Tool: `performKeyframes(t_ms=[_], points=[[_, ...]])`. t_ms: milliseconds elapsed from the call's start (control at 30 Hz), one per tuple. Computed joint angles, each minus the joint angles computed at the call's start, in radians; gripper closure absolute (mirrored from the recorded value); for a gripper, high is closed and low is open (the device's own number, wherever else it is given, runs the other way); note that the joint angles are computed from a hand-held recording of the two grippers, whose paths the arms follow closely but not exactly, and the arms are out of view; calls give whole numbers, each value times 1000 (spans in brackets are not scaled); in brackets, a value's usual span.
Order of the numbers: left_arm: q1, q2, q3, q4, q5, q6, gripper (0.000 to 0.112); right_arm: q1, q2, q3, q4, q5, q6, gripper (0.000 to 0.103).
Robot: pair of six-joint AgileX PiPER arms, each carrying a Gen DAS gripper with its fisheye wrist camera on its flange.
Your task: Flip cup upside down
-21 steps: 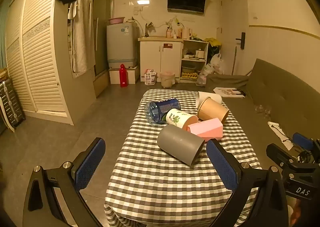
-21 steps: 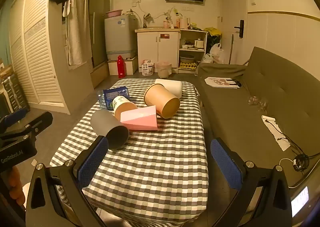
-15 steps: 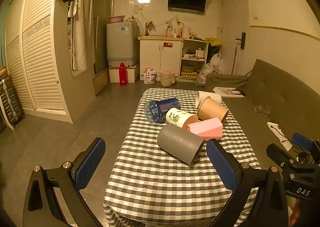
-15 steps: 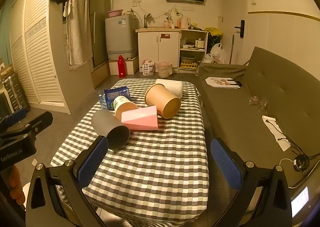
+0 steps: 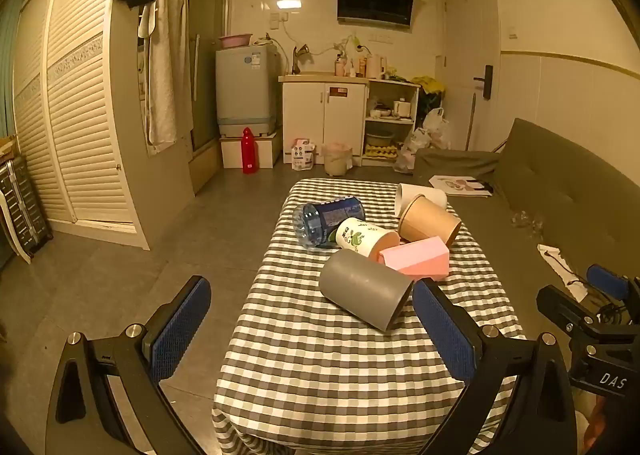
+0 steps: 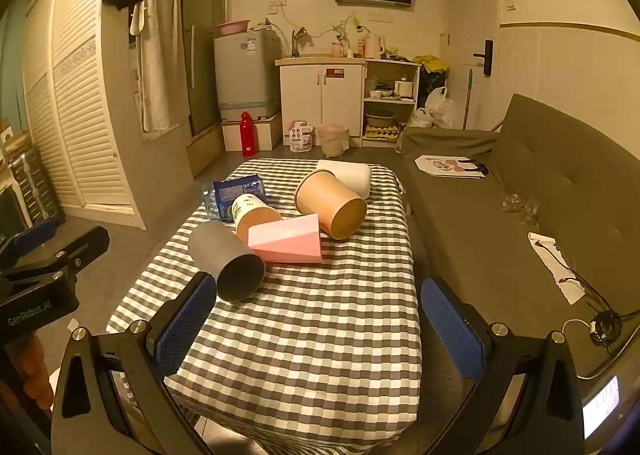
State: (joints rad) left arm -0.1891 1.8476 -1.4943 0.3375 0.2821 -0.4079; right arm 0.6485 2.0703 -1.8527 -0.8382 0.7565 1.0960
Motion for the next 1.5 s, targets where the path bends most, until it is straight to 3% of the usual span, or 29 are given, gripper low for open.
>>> performKeyframes(t_ms=[1500], points=[[-7, -4, 10, 43, -2, -35, 9, -4, -19, 35, 18, -30, 0, 0]])
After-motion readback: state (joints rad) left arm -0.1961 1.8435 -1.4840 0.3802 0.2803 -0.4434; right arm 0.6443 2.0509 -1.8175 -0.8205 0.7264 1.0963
